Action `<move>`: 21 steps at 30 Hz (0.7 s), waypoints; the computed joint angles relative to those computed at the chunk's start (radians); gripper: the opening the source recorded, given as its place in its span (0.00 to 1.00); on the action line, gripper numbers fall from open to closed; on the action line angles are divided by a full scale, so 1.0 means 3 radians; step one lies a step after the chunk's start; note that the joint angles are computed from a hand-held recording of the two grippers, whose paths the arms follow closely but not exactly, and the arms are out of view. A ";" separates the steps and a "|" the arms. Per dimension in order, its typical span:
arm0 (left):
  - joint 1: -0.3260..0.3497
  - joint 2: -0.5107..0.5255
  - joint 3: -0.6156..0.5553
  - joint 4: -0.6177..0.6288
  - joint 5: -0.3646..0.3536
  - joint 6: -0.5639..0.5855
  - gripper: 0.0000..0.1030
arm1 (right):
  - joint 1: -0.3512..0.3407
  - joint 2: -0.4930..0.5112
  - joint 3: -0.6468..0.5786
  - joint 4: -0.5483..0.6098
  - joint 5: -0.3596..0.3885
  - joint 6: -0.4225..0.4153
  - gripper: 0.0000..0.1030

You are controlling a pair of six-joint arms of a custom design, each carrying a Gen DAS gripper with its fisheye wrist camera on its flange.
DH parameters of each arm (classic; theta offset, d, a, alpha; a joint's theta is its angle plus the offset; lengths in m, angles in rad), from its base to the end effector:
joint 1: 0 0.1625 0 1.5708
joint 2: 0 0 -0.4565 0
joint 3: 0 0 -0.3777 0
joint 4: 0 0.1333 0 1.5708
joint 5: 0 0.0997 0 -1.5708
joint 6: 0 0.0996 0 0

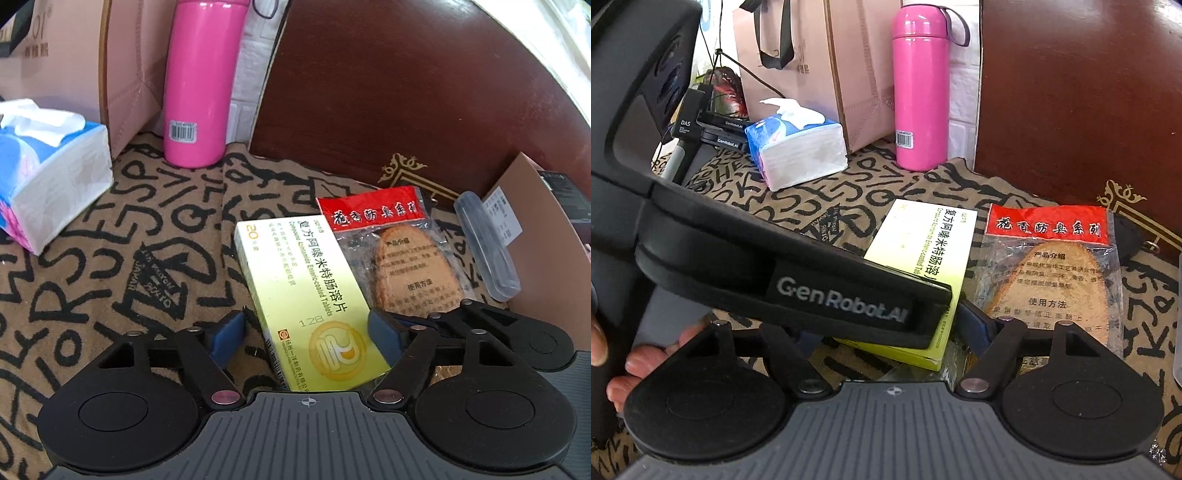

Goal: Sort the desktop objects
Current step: 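Close the left gripper on the yellow medicine box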

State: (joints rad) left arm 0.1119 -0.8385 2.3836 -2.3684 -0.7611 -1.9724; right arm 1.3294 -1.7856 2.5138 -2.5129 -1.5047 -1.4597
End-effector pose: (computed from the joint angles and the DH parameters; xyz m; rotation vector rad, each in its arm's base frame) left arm -0.3163 -0.2422 0.0062 -0.2098 2.3181 -1.1032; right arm 0.0634 -0.3278 0.2812 1.7314 -2.4631 0.2880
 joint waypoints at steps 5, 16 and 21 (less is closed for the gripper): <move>-0.0009 0.0022 -0.0037 0.0069 0.0014 0.0054 0.70 | 0.0016 0.0044 0.0035 -0.0110 -0.0053 -0.0006 0.78; -0.0019 0.0006 -0.0168 0.0380 -0.0039 -0.0160 0.61 | 0.0061 0.0024 0.0032 -0.0114 -0.0092 0.0117 0.76; -0.0070 -0.0022 -0.0267 0.0662 -0.0091 -0.0303 0.55 | 0.0046 -0.0052 0.0036 -0.0039 -0.0088 0.0132 0.76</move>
State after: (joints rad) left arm 0.0909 -0.8452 2.3034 -2.1699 -0.7885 -2.0635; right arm 1.3432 -1.8013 2.5246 -2.5247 -1.5309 -1.4200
